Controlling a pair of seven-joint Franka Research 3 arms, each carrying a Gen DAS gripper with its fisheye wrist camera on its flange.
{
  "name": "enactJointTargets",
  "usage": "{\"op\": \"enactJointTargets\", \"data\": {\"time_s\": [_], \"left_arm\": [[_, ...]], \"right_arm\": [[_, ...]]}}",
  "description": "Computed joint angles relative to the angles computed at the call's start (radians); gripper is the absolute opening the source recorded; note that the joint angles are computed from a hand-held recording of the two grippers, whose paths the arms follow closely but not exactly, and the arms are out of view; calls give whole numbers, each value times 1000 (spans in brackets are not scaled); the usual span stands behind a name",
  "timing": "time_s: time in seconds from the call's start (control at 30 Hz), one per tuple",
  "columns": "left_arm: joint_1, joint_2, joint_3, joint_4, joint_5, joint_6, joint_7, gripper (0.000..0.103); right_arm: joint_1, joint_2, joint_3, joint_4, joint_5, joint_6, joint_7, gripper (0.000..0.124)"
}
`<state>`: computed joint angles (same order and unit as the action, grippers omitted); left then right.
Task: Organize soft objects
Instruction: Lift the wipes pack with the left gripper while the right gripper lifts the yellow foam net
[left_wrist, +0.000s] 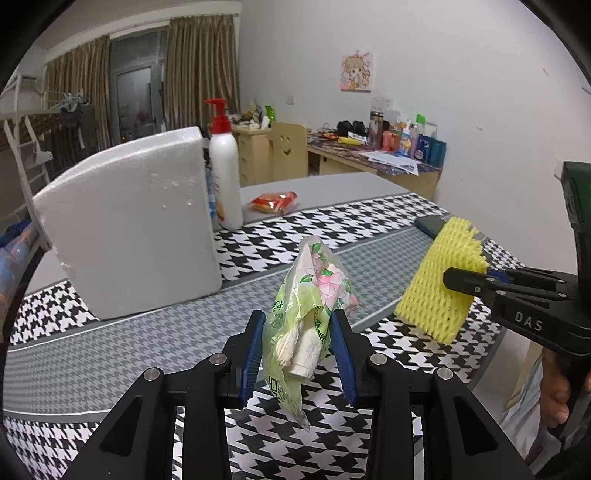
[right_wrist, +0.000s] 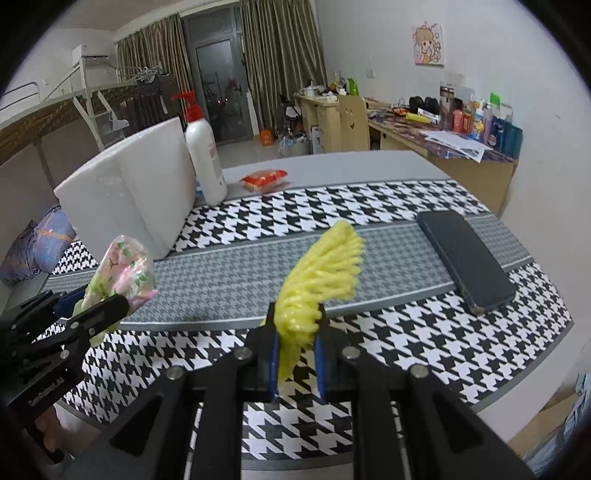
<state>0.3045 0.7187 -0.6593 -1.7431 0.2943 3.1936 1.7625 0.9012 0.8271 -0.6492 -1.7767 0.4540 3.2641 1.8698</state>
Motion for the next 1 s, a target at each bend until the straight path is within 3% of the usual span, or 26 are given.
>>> {"op": "enactJointTargets", "data": {"time_s": [0.37, 1.0], "left_arm": [[27, -32, 3, -35, 45, 57, -63, 38], [20, -84, 71, -45, 180, 125, -231, 38]], "right_arm": [[7, -14, 12, -1, 42, 57, -78, 19], [9, -17, 56, 52, 241, 137, -327, 19]]}}
